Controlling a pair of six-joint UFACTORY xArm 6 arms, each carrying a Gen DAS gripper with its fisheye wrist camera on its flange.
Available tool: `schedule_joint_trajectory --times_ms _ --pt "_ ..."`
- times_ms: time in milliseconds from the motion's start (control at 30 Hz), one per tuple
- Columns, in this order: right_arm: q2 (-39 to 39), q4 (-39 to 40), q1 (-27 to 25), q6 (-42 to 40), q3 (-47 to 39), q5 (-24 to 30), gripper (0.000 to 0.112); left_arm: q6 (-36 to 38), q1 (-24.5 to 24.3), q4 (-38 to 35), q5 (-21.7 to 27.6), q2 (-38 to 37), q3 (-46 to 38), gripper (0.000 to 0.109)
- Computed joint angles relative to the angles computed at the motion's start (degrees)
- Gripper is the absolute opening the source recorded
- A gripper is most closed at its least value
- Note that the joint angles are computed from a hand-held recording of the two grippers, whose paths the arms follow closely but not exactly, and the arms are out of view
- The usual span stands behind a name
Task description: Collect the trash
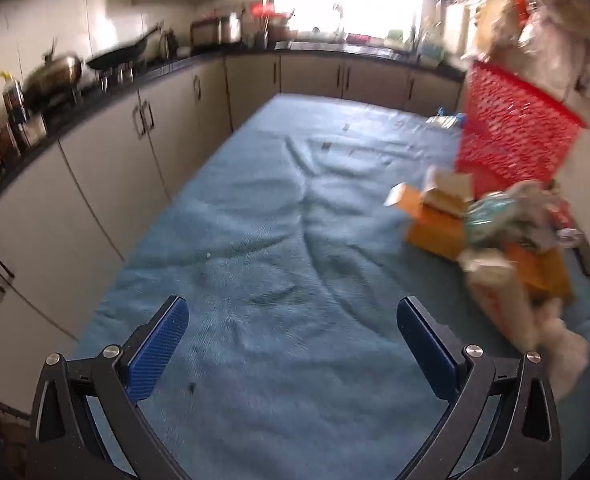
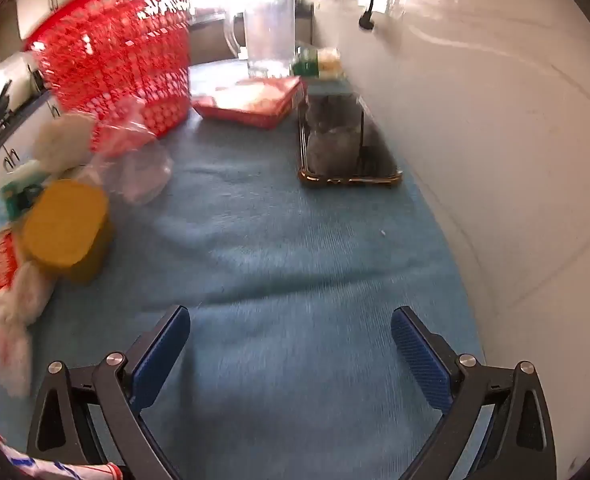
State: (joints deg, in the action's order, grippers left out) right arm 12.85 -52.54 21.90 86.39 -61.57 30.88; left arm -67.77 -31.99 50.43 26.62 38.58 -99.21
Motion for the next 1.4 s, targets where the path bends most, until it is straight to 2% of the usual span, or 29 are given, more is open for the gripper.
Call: schedule_joint_trajectory --times_ms 200,333,500,533,600,667,1400 --pt "-8.6 -12.8 5.0 18.3 7.6 -0.2 0.102 -18.1 -3.8 17.5 1.2 -9.7 10.0 0.103" --pt "-12.4 -21.3 9.5 28.6 9.2 4.7 0.102 -25.9 -6.6 24.1 4.3 -13.3 13.3 0.103" --pt "-15.3 -28.5 18.1 37.1 9.7 19.1 0.103 -30.9 -9.5 29.9 8.5 -16.2 16.6 0.103" --pt "-15.2 -29.7 20.7 38.5 9.4 24.0 0.103 -31.1 -9.9 30.8 9.0 -16.4 17.0 0.103" --pt "-15.4 -31.6 24.0 40.5 9.7 30.4 0.103 -31.6 -10.8 32.5 10.0 -17.0 17.9 0.103" --pt "-15.1 -33.0 25.8 41.2 9.6 33.5 0.103 -32.1 -11.2 33.3 10.2 -17.6 18.6 0.103" --pt "-17.4 -32.4 34.0 41.9 11.0 39.2 0.103 -36.0 -14.3 36.2 11.7 -26.2 28.2 0.103"
